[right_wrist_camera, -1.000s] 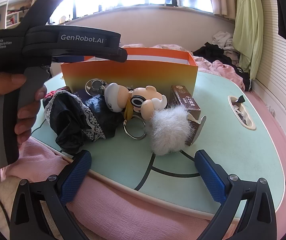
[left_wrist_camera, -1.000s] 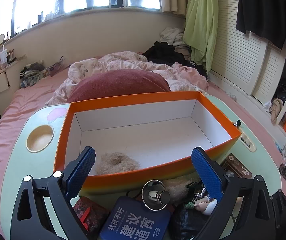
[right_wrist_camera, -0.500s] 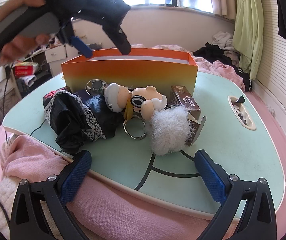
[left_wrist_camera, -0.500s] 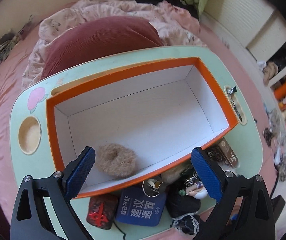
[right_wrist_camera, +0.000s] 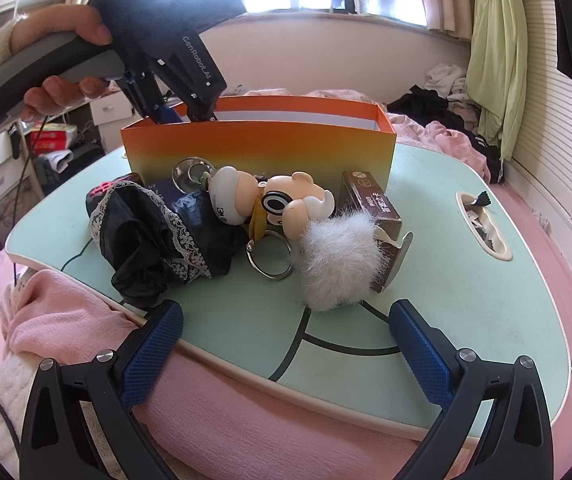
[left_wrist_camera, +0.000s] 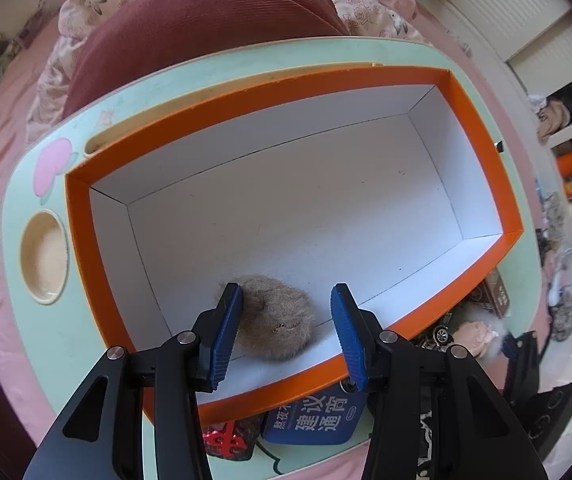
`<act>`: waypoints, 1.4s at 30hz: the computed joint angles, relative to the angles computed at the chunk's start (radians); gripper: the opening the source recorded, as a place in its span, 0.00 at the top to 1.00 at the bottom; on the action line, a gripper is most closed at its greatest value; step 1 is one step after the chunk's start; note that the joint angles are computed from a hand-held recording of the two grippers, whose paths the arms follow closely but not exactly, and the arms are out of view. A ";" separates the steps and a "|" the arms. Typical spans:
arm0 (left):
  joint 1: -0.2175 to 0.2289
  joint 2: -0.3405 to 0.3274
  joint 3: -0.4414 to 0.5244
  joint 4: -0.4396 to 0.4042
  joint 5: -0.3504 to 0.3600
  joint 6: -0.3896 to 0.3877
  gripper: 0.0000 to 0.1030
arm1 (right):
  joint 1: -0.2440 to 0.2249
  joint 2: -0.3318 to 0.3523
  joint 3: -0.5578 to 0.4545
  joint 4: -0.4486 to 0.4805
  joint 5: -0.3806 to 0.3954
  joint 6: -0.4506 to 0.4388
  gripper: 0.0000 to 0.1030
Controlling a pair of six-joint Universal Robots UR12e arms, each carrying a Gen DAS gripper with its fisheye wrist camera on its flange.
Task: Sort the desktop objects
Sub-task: 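Lift the brown fur ball out with the left gripper, set it beside the blue tin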
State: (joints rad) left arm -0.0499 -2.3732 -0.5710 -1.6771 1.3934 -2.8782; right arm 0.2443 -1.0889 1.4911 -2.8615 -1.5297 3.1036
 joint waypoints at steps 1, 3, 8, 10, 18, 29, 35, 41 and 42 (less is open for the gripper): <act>0.004 0.004 -0.010 0.010 -0.006 -0.004 0.66 | 0.000 0.000 0.000 0.000 0.000 0.000 0.00; 0.012 0.017 -0.041 0.043 -0.015 -0.011 0.77 | 0.000 0.000 0.000 0.000 0.000 0.000 0.00; 0.021 0.044 -0.102 0.115 -0.030 -0.007 0.80 | 0.000 0.000 0.001 -0.001 0.000 0.000 0.00; 0.016 0.039 -0.097 0.134 0.006 -0.003 0.82 | 0.000 0.000 0.001 -0.001 0.000 0.000 0.00; 0.025 0.089 -0.141 0.254 -0.083 0.004 0.86 | 0.000 -0.001 0.002 -0.001 0.000 0.000 0.00; 0.039 0.197 -0.287 0.394 -0.213 0.074 0.86 | 0.000 -0.001 0.002 -0.002 0.000 0.001 0.00; 0.033 0.279 -0.486 0.510 -0.225 0.113 0.86 | 0.000 -0.001 0.004 -0.002 0.000 0.000 0.00; 0.030 0.325 -0.623 0.799 -0.211 0.033 0.76 | 0.000 -0.002 0.004 -0.003 0.000 0.000 0.00; 0.033 0.344 -0.667 0.893 -0.209 0.018 0.65 | -0.001 -0.002 0.004 -0.003 0.000 0.000 0.00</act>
